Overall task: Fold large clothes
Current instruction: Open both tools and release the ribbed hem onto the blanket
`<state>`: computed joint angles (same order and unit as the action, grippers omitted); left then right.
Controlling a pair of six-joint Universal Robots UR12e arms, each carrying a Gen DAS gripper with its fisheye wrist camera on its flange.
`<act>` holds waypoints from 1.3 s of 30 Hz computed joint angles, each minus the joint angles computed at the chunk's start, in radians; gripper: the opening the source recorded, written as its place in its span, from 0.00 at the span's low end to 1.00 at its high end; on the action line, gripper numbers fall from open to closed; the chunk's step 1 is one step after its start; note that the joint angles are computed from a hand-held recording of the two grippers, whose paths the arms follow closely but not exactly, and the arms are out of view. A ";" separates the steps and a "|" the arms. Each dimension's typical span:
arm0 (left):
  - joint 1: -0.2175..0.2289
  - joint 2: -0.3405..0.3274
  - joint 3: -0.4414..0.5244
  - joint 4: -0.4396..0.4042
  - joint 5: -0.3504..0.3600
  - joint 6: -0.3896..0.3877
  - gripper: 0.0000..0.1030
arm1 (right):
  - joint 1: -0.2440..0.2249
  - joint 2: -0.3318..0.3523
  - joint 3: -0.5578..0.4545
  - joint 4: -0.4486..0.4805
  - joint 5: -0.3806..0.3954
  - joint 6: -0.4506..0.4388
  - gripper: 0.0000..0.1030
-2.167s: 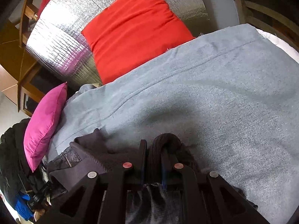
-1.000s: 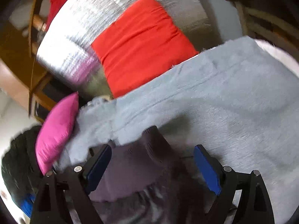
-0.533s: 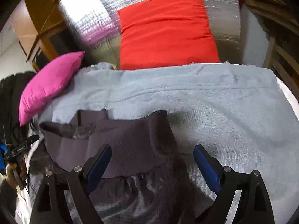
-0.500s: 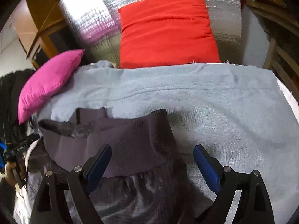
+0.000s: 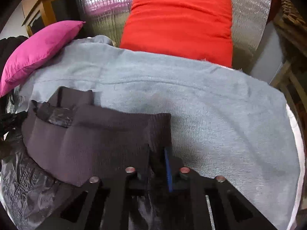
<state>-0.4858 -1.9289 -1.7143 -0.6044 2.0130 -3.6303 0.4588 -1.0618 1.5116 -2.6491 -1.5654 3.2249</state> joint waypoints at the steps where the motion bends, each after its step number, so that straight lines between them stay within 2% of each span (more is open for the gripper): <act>1: 0.000 0.004 -0.005 0.014 0.012 -0.017 0.03 | 0.000 -0.006 0.009 -0.027 -0.009 0.007 0.08; 2: 0.006 0.008 -0.012 0.019 0.023 -0.055 0.03 | -0.002 -0.014 0.020 -0.052 -0.011 0.017 0.07; 4: 0.032 0.005 -0.006 -0.058 -0.024 -0.136 0.03 | -0.015 -0.022 0.031 -0.081 -0.023 0.069 0.07; 6: 0.043 0.005 -0.016 -0.067 -0.053 -0.170 0.03 | -0.027 -0.013 0.027 -0.044 -0.028 0.133 0.07; 10: 0.030 0.004 -0.010 -0.053 -0.017 -0.138 0.05 | -0.027 0.001 0.032 -0.052 -0.015 0.151 0.07; 12: 0.032 0.017 -0.026 -0.003 -0.043 -0.122 0.06 | -0.043 -0.005 0.050 -0.098 0.047 0.198 0.09; 14: 0.031 0.030 -0.041 0.030 -0.048 -0.124 0.09 | -0.056 -0.012 0.064 -0.120 0.098 0.224 0.25; 15: 0.029 0.038 -0.050 0.037 -0.043 -0.128 0.12 | -0.062 -0.019 0.074 -0.130 0.108 0.237 0.51; 16: 0.026 0.047 -0.059 0.050 -0.032 -0.133 0.23 | -0.066 -0.027 0.085 -0.143 0.109 0.249 0.78; 17: 0.023 0.056 -0.070 0.071 -0.025 -0.131 0.37 | -0.071 -0.036 0.102 -0.175 0.112 0.262 0.79; 19: 0.018 0.067 -0.088 0.102 -0.014 -0.115 0.54 | -0.076 -0.044 0.116 -0.208 0.128 0.274 0.79; 22: 0.021 0.059 -0.084 0.117 -0.044 -0.064 0.54 | -0.076 -0.046 0.110 -0.174 0.158 0.227 0.79; 24: 0.020 0.043 -0.060 0.072 -0.068 -0.033 0.54 | -0.067 -0.040 0.098 -0.142 0.156 0.182 0.79; 25: 0.015 0.038 -0.051 0.049 -0.067 -0.027 0.48 | -0.060 -0.034 0.089 -0.123 0.154 0.157 0.76; 26: 0.008 0.025 -0.033 0.013 -0.048 -0.020 0.11 | -0.052 -0.027 0.074 -0.099 0.151 0.131 0.69; 27: 0.008 0.019 -0.019 -0.028 -0.053 -0.032 0.04 | -0.045 -0.023 0.067 -0.082 0.138 0.106 0.27; 28: 0.006 0.012 -0.013 -0.032 -0.040 -0.054 0.03 | -0.031 -0.016 0.045 -0.028 0.083 0.077 0.18; 29: 0.003 0.012 -0.011 -0.029 -0.020 -0.069 0.03 | -0.022 -0.012 0.035 -0.017 0.040 0.067 0.14; 31: 0.000 0.012 -0.015 -0.009 0.013 -0.084 0.03 | -0.022 -0.018 0.044 -0.048 -0.004 0.096 0.13; 33: 0.016 0.000 -0.008 -0.072 -0.007 -0.133 0.03 | -0.038 -0.024 0.060 -0.070 0.008 0.156 0.13; 36: 0.006 -0.014 0.010 -0.106 0.031 -0.132 0.03 | -0.021 -0.001 0.054 -0.040 -0.058 0.141 0.12; 39: 0.005 -0.019 0.024 -0.129 0.024 -0.137 0.04 | -0.028 0.000 0.057 -0.054 -0.042 0.183 0.13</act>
